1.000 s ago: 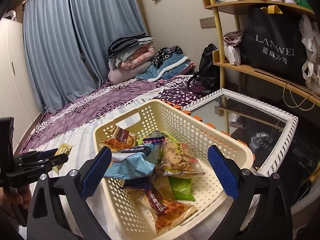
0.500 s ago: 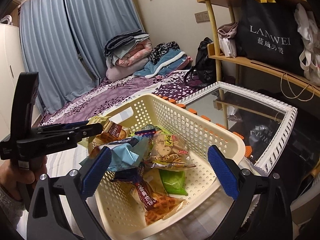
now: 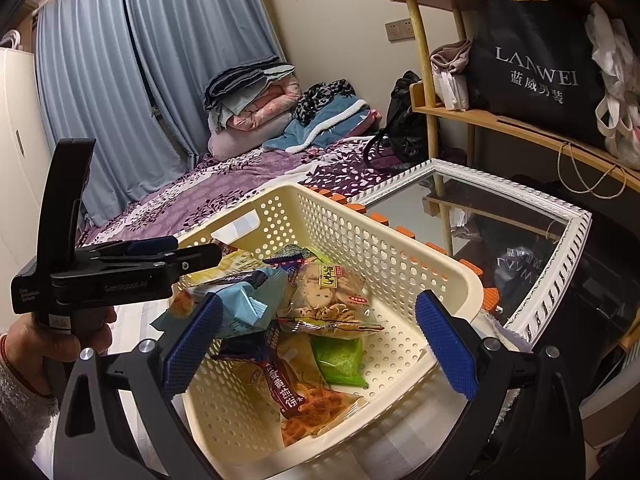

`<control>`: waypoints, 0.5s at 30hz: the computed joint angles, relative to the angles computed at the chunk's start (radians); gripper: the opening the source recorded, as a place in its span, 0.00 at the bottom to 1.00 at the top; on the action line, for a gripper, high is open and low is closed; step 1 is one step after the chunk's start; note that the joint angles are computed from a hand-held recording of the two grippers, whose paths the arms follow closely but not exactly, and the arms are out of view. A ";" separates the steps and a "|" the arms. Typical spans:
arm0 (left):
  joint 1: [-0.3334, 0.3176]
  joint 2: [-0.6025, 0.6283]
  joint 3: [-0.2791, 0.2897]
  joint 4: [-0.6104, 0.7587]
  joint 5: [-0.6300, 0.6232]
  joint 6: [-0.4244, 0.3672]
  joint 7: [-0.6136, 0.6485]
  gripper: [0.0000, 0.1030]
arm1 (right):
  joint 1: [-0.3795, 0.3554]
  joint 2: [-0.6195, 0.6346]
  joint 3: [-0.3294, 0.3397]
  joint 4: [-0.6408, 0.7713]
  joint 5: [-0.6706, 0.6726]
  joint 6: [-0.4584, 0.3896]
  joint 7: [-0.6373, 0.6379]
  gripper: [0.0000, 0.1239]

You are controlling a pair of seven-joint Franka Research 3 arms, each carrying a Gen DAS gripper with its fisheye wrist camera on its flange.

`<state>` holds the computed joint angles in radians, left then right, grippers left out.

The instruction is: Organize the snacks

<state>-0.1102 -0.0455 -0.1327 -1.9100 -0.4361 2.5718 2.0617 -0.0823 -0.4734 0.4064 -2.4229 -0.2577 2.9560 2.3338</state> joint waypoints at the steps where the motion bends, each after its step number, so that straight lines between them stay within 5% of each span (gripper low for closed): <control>1: 0.002 -0.003 -0.001 -0.006 0.021 0.009 -0.016 0.94 | 0.002 0.001 0.001 0.002 0.000 -0.001 0.000 0.77; 15: 0.024 -0.089 -0.001 -0.134 0.446 0.180 -0.281 0.97 | 0.027 0.003 0.006 0.047 -0.048 -0.070 0.004 0.79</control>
<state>-0.0866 -0.1350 -0.1340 -2.0441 0.0096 2.7514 1.7811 -0.0553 -0.4701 0.4121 -2.3762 -0.3055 2.8861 2.3373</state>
